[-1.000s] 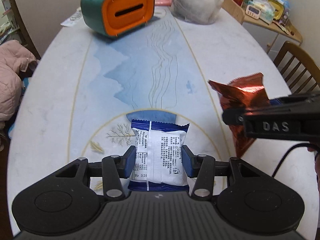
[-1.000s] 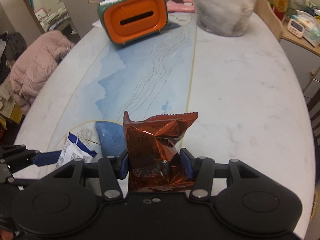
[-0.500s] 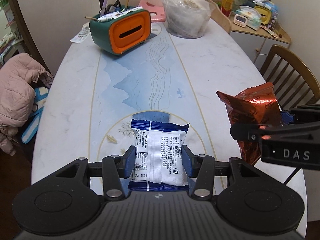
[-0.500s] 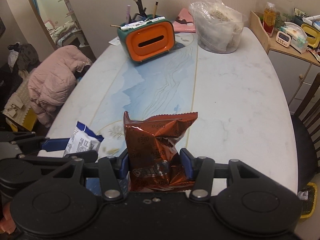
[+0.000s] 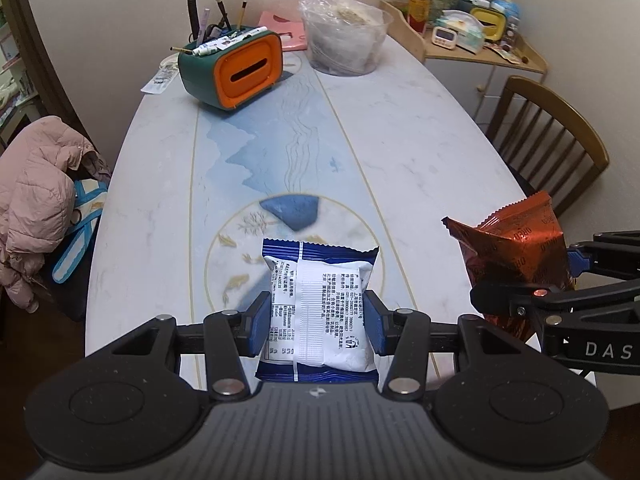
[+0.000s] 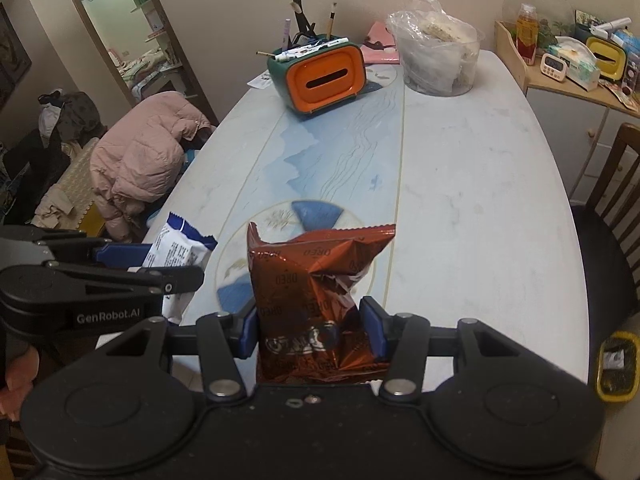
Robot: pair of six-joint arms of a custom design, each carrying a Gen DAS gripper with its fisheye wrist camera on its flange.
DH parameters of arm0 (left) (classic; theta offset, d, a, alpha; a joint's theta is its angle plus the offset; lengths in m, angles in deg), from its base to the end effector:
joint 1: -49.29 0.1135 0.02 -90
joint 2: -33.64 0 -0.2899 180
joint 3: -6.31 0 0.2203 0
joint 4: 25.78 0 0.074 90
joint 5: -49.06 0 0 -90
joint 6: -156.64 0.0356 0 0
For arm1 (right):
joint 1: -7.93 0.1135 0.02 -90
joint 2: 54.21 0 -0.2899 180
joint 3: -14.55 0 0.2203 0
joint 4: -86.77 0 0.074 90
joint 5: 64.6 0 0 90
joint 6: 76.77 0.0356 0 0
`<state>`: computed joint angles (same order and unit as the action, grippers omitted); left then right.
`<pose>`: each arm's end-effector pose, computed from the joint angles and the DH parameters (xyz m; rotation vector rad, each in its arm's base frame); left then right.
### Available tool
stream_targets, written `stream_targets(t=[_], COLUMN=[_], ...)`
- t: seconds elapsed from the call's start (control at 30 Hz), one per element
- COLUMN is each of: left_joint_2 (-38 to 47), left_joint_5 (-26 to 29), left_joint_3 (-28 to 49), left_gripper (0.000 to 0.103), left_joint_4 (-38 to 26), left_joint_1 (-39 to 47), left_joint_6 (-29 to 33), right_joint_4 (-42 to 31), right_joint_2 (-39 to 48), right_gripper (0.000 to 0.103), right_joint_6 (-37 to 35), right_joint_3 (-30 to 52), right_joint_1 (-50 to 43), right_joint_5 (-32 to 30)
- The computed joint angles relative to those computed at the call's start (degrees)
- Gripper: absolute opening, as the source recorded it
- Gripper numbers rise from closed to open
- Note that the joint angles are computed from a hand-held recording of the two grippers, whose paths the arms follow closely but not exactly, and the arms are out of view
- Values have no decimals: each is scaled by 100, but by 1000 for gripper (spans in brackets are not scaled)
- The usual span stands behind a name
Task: Organize snacks
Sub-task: 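Lift both packets and carry them over the white box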
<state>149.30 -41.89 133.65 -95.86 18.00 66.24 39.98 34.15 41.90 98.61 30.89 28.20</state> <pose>0.3581 -0.2170 0.3261 0.6867 2.5085 -0.1802 0.2771 0.1155 0.3015 0.1455 2.4859 0.3282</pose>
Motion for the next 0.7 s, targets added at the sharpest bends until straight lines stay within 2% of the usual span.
stream_targets(t=[0.43,0.7], left_joint_2=[-1451,-1974], left_joint_5=[382,620], left_joint_3=[-1928,-3006], left_gripper=[47,47], left_joint_4=[337,516], left_joint_1=[22,106], left_joint_6=[79,67], right_joint_4=[-363,-338], right_joint_2=[-967,-1210], right_gripper=[50,50], right_joint_6=[1281,2242], right_joint_3=[-713,-1339], right_joint_1=[1289,2035], right_joint_5=[662,864])
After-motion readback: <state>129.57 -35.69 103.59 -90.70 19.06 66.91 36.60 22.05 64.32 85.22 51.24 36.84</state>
